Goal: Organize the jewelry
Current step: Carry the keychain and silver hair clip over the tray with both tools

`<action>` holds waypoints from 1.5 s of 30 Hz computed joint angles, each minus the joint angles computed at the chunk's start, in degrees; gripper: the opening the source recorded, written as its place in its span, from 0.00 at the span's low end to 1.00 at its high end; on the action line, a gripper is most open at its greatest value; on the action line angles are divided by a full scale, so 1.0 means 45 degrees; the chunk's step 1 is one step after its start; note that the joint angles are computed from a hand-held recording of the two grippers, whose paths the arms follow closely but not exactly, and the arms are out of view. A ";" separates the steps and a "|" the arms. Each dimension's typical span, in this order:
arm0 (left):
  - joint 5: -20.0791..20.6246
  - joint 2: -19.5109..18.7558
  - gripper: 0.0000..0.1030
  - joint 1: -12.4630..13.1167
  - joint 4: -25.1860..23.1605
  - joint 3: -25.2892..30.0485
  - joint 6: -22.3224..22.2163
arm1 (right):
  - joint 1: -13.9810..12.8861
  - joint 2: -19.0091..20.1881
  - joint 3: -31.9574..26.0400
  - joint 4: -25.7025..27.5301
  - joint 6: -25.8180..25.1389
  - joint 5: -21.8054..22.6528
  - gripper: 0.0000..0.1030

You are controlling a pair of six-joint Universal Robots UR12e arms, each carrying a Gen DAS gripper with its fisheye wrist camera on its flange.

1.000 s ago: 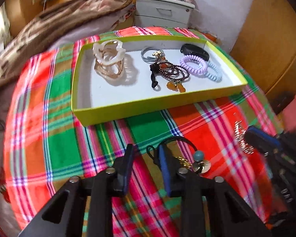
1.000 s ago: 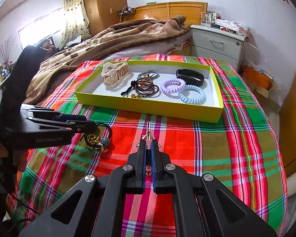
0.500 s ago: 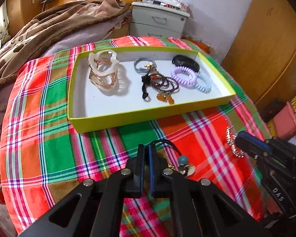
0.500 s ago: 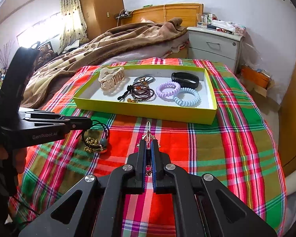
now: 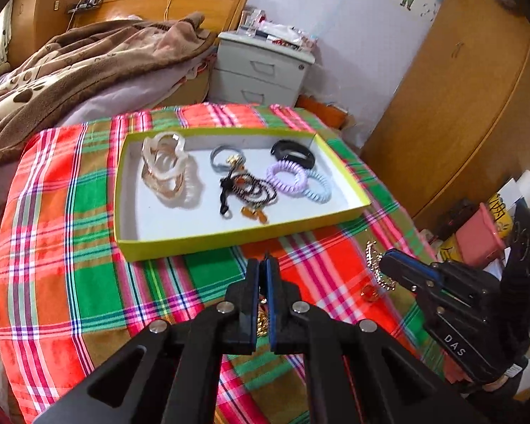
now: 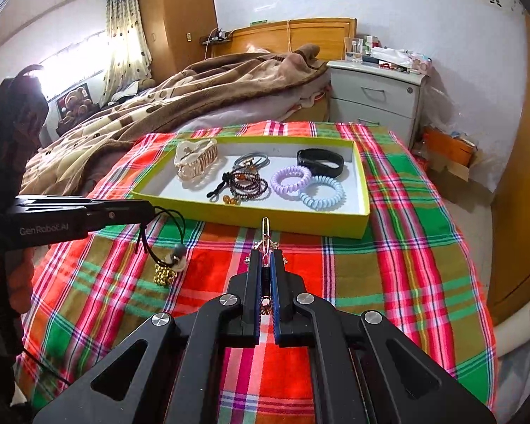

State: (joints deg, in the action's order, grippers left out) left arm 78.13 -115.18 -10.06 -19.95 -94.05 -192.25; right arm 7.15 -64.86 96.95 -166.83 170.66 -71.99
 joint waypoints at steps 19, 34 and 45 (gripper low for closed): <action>-0.0707 -0.0366 0.04 0.0269 0.0595 0.0997 -0.0270 | -0.0066 0.0520 -0.1071 0.0057 0.0538 0.0149 0.04; -0.1521 -0.1839 0.04 0.0411 -0.0695 0.3193 -0.0109 | -0.0022 0.1662 -0.2756 0.1863 0.0456 0.0283 0.04; -0.2194 -0.2833 0.04 0.0477 -0.1511 0.4412 -0.0054 | -0.0005 0.2027 -0.3241 0.2747 0.0008 0.0374 0.04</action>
